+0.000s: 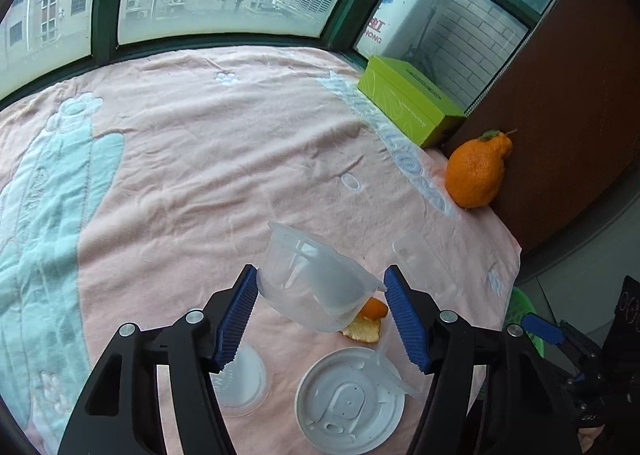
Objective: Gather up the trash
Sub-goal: 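Grasp clear plastic container with left tool while right tool reaches orange peel, then close the right tool on the orange peel and lift it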
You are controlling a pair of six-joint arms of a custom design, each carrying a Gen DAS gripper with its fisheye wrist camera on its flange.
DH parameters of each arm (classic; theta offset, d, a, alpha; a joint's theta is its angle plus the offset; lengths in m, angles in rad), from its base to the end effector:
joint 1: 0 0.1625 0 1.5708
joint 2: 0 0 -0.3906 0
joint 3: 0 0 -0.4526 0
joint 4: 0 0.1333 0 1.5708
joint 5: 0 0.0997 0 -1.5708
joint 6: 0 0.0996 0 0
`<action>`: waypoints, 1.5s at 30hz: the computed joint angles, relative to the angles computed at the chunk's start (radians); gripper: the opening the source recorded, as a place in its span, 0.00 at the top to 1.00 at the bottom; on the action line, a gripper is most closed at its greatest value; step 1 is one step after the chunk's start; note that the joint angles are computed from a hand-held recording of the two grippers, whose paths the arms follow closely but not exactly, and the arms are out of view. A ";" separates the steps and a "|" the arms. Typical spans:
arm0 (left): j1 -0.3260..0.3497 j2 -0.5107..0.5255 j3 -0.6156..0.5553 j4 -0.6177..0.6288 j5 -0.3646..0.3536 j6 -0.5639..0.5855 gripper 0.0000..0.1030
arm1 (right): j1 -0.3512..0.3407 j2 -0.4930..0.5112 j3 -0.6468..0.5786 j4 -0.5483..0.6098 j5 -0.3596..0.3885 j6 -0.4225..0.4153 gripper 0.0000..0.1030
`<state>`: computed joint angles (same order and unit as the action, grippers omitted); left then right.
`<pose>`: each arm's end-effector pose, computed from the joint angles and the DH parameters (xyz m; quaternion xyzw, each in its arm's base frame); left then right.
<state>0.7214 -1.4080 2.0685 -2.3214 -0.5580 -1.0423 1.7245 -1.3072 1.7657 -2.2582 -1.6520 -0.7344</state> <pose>-0.2502 -0.5101 0.2267 -0.1059 0.8674 -0.4160 0.2515 0.2198 -0.6007 0.2652 0.4223 -0.8984 0.0978 0.0713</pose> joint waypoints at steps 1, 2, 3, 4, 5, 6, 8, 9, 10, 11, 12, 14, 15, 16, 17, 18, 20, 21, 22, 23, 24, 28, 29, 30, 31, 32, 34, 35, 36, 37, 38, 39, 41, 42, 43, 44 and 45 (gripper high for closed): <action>-0.007 -0.016 0.006 0.010 0.013 -0.007 0.39 | 0.009 0.019 -0.014 0.015 -0.004 -0.001 0.23; -0.014 -0.033 0.011 0.028 0.028 -0.019 0.39 | 0.017 0.034 -0.025 0.033 -0.005 -0.002 0.23; -0.020 -0.049 0.016 0.046 0.041 -0.031 0.39 | 0.027 0.053 -0.039 0.049 -0.008 -0.004 0.25; -0.026 -0.065 0.023 0.055 0.049 -0.039 0.39 | 0.037 0.074 -0.055 0.067 -0.013 -0.007 0.26; -0.030 -0.080 0.030 0.067 0.057 -0.050 0.39 | 0.048 0.094 -0.069 0.085 -0.020 -0.008 0.28; -0.033 -0.091 0.034 0.079 0.063 -0.060 0.39 | 0.059 0.117 -0.086 0.099 -0.032 -0.008 0.31; -0.038 -0.110 0.043 0.103 0.069 -0.079 0.39 | 0.082 0.159 -0.114 0.124 -0.056 -0.011 0.34; -0.040 -0.118 0.047 0.109 0.071 -0.085 0.39 | 0.092 0.183 -0.135 0.147 -0.064 -0.011 0.36; -0.041 -0.125 0.051 0.115 0.071 -0.089 0.39 | 0.101 0.205 -0.152 0.161 -0.074 -0.011 0.36; -0.043 -0.132 0.056 0.120 0.072 -0.095 0.39 | 0.109 0.224 -0.168 0.175 -0.085 -0.013 0.37; -0.044 -0.139 0.061 0.117 0.072 -0.096 0.39 | 0.117 0.245 -0.186 0.193 -0.096 -0.014 0.37; -0.047 -0.153 0.071 0.129 0.076 -0.109 0.39 | 0.132 0.282 -0.213 0.216 -0.127 -0.020 0.37; -0.047 -0.160 0.077 0.130 0.077 -0.113 0.39 | 0.138 0.300 -0.224 0.224 -0.146 -0.025 0.37; -0.047 -0.166 0.082 0.128 0.077 -0.114 0.39 | 0.146 0.316 -0.231 0.220 -0.173 -0.029 0.37; -0.046 -0.171 0.086 0.127 0.077 -0.116 0.39 | 0.152 0.332 -0.237 0.217 -0.199 -0.034 0.37; -0.045 -0.177 0.091 0.126 0.076 -0.119 0.39 | 0.158 0.348 -0.247 0.224 -0.220 -0.036 0.37; -0.042 -0.185 0.100 0.120 0.072 -0.123 0.39 | 0.167 0.377 -0.260 0.220 -0.273 -0.036 0.37; -0.040 -0.192 0.108 0.110 0.068 -0.121 0.39 | 0.168 0.389 -0.270 0.235 -0.288 -0.037 0.37; -0.038 -0.196 0.113 0.102 0.064 -0.119 0.39 | 0.171 0.400 -0.278 0.249 -0.305 -0.039 0.37; -0.036 -0.198 0.116 0.097 0.063 -0.118 0.39 | 0.175 0.406 -0.278 0.249 -0.324 -0.044 0.37; -0.035 -0.200 0.120 0.091 0.062 -0.116 0.39 | 0.179 0.412 -0.278 0.251 -0.342 -0.051 0.37; -0.027 -0.202 0.130 0.064 0.054 -0.109 0.39 | 0.185 0.427 -0.271 0.231 -0.405 -0.039 0.38; -0.027 -0.202 0.132 0.053 0.052 -0.104 0.39 | 0.183 0.431 -0.276 0.235 -0.408 -0.023 0.43; -0.027 -0.199 0.132 0.050 0.051 -0.102 0.39 | 0.180 0.434 -0.279 0.237 -0.406 -0.015 0.50; -0.027 -0.196 0.131 0.049 0.049 -0.099 0.39 | 0.177 0.435 -0.279 0.235 -0.407 -0.010 0.52; -0.026 -0.193 0.130 0.048 0.046 -0.096 0.39 | 0.175 0.436 -0.280 0.234 -0.404 -0.008 0.52; -0.026 -0.184 0.125 0.045 0.041 -0.090 0.39 | 0.172 0.426 -0.272 0.224 -0.386 -0.009 0.55; -0.026 -0.181 0.123 0.041 0.039 -0.085 0.39 | 0.172 0.421 -0.274 0.224 -0.369 -0.008 0.59; -0.026 -0.177 0.123 0.031 0.037 -0.078 0.39 | 0.170 0.412 -0.273 0.226 -0.348 -0.005 0.61; -0.027 -0.174 0.122 0.024 0.036 -0.073 0.39 | 0.166 0.399 -0.267 0.225 -0.327 0.001 0.62; -0.028 -0.170 0.119 0.023 0.037 -0.070 0.39 | 0.164 0.388 -0.265 0.228 -0.308 0.008 0.64; -0.029 -0.167 0.116 0.025 0.039 -0.072 0.39 | 0.161 0.380 -0.265 0.230 -0.288 0.012 0.65; -0.032 -0.163 0.112 0.022 0.037 -0.075 0.39 | 0.156 0.359 -0.257 0.225 -0.249 0.014 0.66; -0.034 -0.160 0.109 0.023 0.037 -0.075 0.39 | 0.154 0.347 -0.250 0.217 -0.232 0.013 0.67; -0.037 -0.156 0.104 0.031 0.039 -0.076 0.39 | 0.151 0.334 -0.245 0.213 -0.213 0.012 0.67; -0.039 -0.152 0.099 0.039 0.040 -0.078 0.39 | 0.150 0.324 -0.239 0.207 -0.195 0.017 0.67; -0.042 -0.146 0.094 0.036 0.037 -0.072 0.39 | 0.146 0.311 -0.233 0.205 -0.175 0.022 0.68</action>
<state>0.6795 -1.5543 2.1625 -2.2852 -0.5207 -1.1147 1.8707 -0.9964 1.5324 -2.0533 -1.8275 -0.7127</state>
